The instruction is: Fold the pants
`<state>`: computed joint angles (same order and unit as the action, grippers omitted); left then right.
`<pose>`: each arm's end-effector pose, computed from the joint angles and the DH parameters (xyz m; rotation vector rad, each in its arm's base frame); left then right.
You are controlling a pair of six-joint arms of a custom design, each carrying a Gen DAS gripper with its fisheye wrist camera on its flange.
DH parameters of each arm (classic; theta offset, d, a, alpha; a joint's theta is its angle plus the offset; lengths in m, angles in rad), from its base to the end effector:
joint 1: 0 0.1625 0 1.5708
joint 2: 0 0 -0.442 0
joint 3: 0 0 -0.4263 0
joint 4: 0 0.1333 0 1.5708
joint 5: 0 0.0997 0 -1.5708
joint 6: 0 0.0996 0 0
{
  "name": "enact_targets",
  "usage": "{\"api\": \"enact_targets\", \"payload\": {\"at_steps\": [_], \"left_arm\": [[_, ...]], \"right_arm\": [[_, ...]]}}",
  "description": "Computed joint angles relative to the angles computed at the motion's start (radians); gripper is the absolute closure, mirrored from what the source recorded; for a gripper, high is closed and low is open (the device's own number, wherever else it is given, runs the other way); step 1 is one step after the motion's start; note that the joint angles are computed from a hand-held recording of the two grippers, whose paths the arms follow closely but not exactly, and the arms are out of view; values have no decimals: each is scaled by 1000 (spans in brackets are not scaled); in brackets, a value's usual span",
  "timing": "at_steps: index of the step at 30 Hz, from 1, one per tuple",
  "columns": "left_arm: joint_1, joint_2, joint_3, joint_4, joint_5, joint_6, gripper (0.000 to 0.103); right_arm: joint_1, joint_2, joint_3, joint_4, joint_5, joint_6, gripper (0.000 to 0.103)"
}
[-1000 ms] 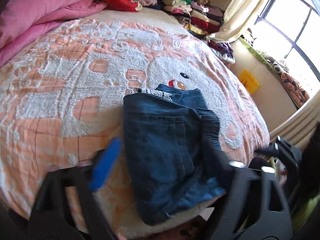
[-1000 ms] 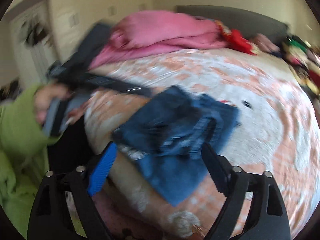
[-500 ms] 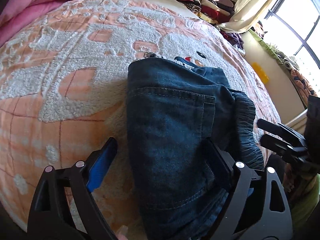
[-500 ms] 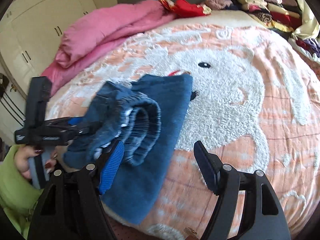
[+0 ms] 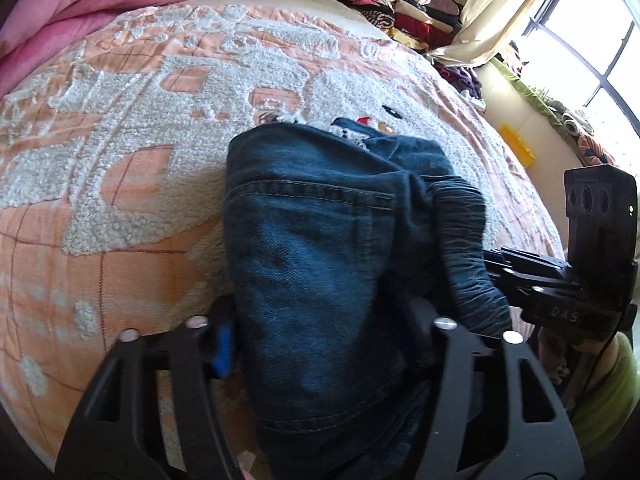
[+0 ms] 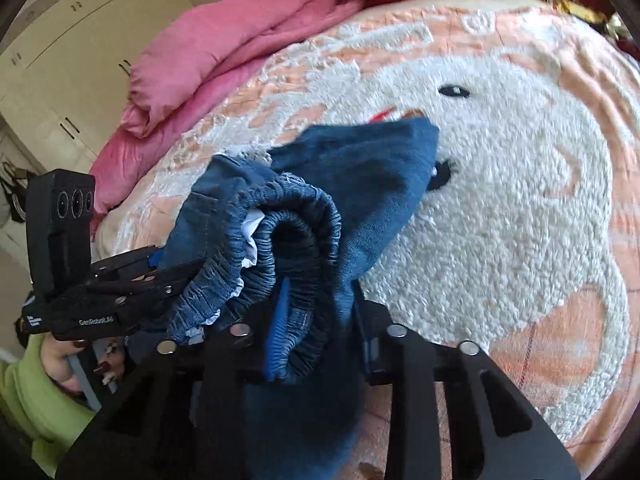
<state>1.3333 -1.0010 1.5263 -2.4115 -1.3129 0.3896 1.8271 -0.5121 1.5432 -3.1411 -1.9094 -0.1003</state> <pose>-0.0180 -0.7487 0.2603 0.8180 2.7120 -0.4212 0.2841 -0.6886 -0.0160 0.3589 -2.7222 0.7921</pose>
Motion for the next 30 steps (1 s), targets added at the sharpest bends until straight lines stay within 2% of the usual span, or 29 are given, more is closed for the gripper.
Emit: {"api": "enact_targets", "payload": {"at_steps": [4, 7, 12, 18, 25, 27, 29, 30], "left_arm": [[-4, -11, -3, 3, -19, -7, 66], [-11, -17, -12, -2, -43, -6, 66], [-27, 6, -60, -21, -41, 7, 66], [-35, 65, -150, -36, -22, 17, 66], [-27, 123, -231, 2, 4, 3, 66], [-23, 134, -239, 12, 18, -1, 65], [-18, 141, -245, 20, 31, -5, 55], [-15, 145, -246, 24, 35, -10, 52]], "right_arm": [[22, -6, 3, -43, -1, -55, 83], [35, -5, -18, -45, -8, -80, 83], [38, 18, -95, -26, -20, -114, 85], [34, 59, -203, 11, -27, -135, 85], [33, 104, -295, 59, -72, -161, 85], [29, 114, -308, 74, -88, -155, 83], [26, 122, -315, 86, -120, -145, 83], [25, 124, -318, 92, -130, -139, 76]]}}
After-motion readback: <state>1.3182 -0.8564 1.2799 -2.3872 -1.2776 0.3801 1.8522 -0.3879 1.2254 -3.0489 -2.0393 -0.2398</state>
